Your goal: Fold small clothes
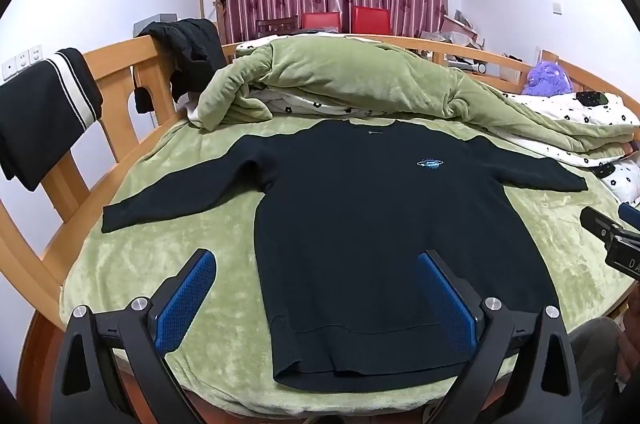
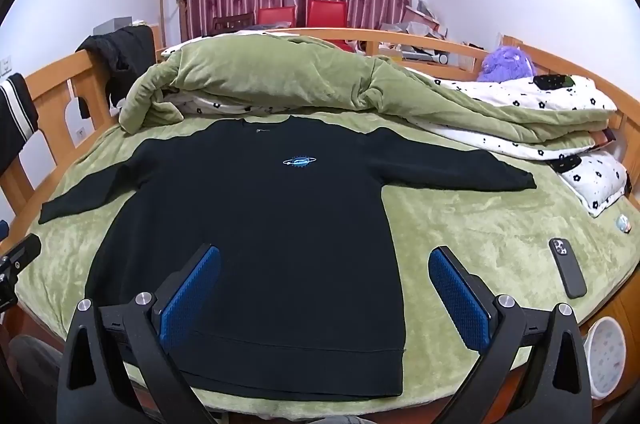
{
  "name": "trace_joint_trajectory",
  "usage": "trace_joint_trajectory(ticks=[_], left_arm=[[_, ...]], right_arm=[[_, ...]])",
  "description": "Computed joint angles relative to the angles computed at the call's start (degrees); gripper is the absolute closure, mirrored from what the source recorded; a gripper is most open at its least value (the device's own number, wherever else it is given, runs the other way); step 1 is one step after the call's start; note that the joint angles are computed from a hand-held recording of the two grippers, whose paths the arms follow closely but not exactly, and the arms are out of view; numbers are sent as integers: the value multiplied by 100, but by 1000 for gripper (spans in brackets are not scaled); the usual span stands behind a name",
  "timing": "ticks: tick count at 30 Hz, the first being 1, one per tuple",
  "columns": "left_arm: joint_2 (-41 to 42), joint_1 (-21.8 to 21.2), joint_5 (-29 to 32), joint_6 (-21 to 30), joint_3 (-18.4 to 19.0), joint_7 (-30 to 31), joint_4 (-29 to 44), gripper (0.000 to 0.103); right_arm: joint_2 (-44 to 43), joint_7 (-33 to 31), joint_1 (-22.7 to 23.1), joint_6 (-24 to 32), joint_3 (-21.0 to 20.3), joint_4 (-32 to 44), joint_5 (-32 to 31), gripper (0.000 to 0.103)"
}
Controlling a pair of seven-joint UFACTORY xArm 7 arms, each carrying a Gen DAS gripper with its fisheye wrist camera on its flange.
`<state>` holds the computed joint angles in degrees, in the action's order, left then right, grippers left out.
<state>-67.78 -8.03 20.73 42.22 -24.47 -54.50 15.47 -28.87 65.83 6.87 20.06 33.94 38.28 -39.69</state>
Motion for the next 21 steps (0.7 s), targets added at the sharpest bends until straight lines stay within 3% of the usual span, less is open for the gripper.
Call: trace_joint_trajectory(ticks=[21], left_arm=[[115, 43, 51, -131, 18, -58, -6, 2]], right_arm=[[119, 195, 129, 334, 79, 168, -490, 1]])
